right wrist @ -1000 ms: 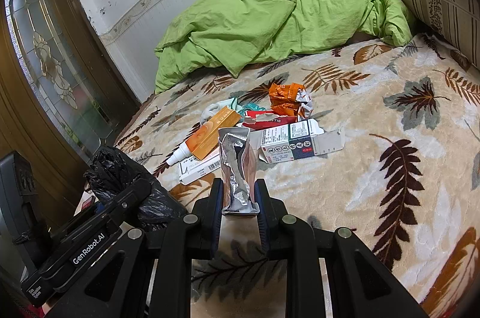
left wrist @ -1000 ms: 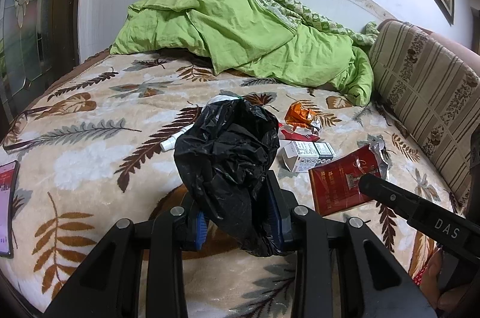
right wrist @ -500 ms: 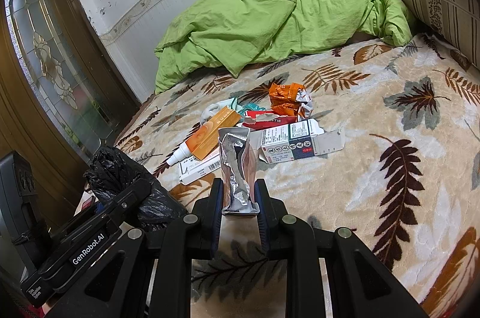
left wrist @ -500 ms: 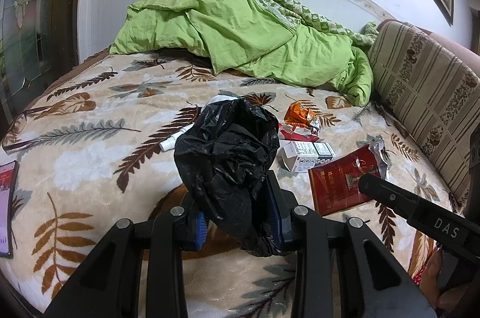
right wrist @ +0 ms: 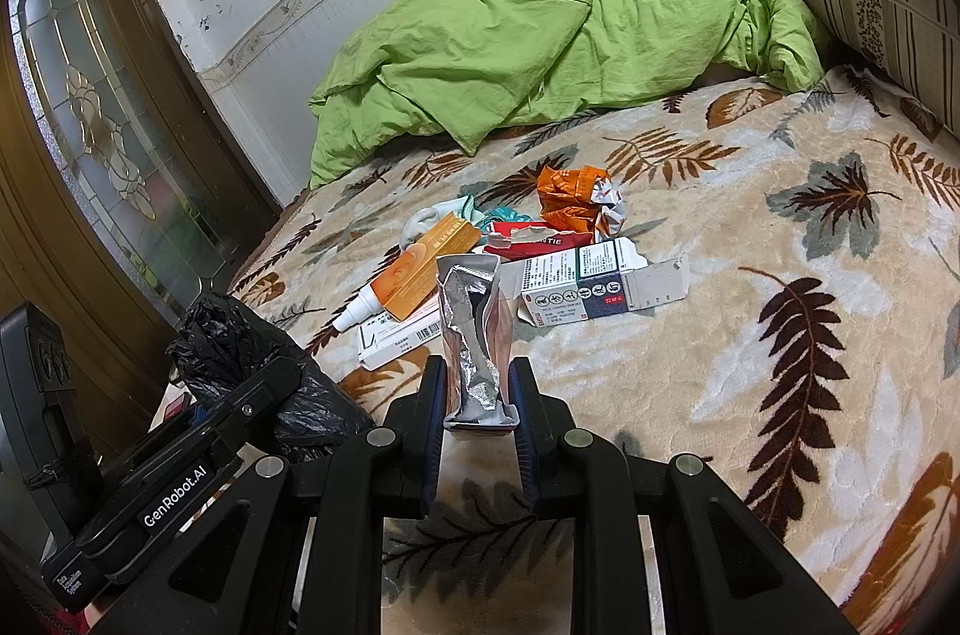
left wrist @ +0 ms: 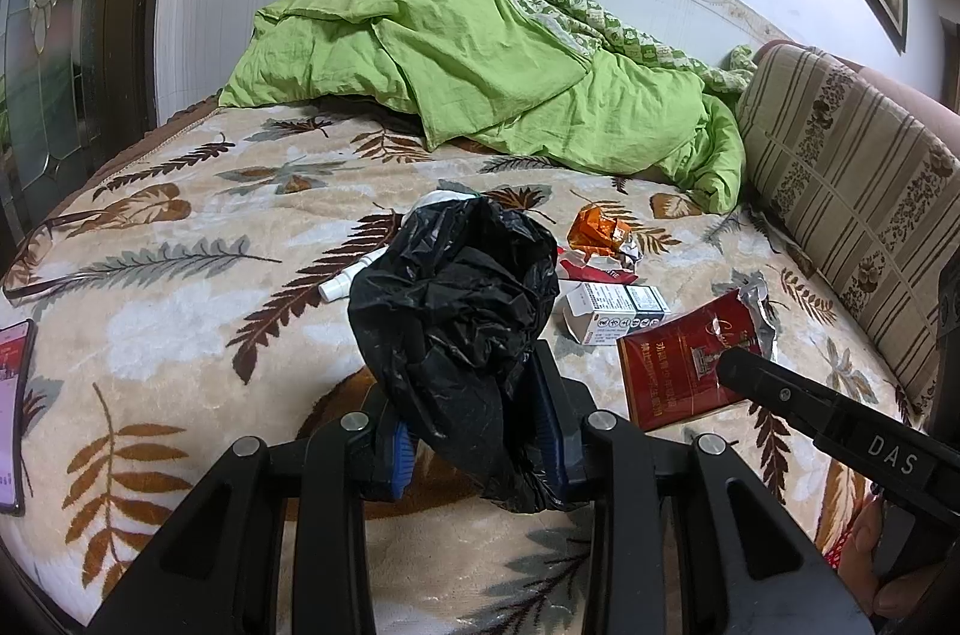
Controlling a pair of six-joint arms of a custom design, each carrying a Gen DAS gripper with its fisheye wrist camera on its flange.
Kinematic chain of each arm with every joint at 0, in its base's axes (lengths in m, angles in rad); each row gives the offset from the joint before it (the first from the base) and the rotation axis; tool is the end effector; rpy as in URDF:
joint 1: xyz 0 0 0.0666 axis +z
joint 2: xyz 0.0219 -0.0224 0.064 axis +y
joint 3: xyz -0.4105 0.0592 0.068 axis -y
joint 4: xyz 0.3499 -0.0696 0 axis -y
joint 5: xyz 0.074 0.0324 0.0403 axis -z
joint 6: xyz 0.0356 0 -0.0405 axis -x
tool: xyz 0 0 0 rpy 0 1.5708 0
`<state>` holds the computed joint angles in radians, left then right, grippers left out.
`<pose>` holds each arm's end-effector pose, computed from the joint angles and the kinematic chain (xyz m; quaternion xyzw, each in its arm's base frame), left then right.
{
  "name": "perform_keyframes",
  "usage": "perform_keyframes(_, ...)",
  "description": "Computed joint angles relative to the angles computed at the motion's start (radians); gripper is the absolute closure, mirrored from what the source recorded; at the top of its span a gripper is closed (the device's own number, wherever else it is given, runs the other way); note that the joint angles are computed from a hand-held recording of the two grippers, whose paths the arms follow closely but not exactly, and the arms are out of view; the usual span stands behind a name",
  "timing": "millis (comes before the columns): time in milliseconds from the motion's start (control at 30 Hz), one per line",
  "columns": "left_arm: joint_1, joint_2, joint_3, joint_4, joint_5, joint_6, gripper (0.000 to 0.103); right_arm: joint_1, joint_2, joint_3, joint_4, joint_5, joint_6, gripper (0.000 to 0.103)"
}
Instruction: Collect trash
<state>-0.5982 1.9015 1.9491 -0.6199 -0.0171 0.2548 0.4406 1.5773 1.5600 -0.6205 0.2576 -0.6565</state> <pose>0.5464 -0.3721 0.4539 0.1460 0.8657 -0.1912 0.4390 0.4829 0.2172 0.4699 0.1529 0.8744 0.1347 0.4404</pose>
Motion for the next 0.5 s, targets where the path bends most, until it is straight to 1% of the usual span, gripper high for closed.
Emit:
perform_keyframes(367,0.003,-0.003,-0.004,-0.001,0.004,-0.002,0.071,0.0,-0.001,-0.004,0.007,0.003,-0.002,0.081)
perform_keyframes(500,-0.006,-0.008,-0.005,-0.006,-0.002,-0.02,0.071,-0.001,-0.015,-0.011,0.006,0.009,-0.01,0.081)
